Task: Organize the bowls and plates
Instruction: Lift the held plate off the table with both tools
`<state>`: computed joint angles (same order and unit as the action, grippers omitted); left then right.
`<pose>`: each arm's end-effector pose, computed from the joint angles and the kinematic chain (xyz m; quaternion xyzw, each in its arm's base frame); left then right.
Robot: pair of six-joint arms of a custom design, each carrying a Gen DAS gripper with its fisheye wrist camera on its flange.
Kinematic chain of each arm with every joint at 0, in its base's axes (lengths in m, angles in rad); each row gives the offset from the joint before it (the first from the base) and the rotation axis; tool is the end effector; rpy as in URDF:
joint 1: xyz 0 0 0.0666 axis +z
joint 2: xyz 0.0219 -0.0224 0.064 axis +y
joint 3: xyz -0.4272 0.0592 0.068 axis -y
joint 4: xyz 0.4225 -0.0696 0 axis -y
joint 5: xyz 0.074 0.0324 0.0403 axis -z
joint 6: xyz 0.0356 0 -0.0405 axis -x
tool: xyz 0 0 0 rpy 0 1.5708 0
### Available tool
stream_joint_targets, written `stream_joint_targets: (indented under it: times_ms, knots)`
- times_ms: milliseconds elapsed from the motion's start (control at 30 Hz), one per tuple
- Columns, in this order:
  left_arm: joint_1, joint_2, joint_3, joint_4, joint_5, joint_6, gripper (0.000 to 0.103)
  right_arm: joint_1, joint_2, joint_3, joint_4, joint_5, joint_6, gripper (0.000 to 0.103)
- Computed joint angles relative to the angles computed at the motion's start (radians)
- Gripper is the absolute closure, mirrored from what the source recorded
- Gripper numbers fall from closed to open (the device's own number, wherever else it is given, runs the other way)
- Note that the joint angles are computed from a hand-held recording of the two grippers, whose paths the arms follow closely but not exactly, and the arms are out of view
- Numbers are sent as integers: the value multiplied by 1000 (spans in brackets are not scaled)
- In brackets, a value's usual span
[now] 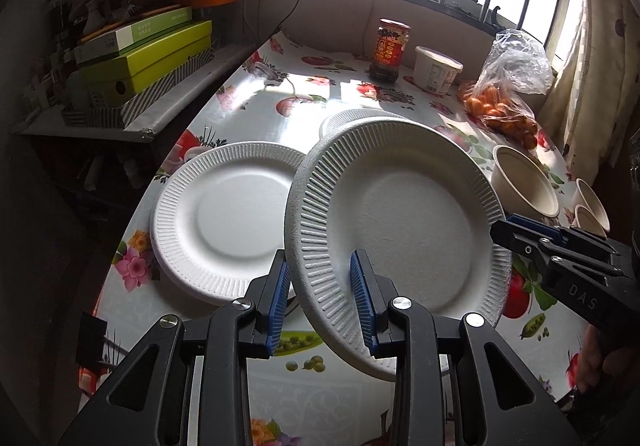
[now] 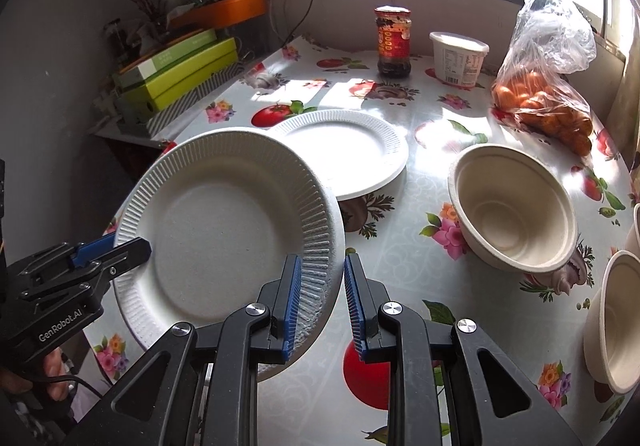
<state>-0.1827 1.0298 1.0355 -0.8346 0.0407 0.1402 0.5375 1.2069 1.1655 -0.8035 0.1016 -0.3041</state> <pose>0.3503 -0.0666 0.4533 0.0272 0.9314 -0.0770 0.3547 0.3697 0.2157 0.4546 -0.0908 0.9294 0.1015 0.3430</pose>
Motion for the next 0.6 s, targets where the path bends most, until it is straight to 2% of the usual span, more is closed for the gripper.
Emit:
stream_joint_targets:
  times_ms: [600]
  knots:
    - [136, 40, 22, 19, 8, -35, 71, 56, 147, 131, 3, -25, 41, 81]
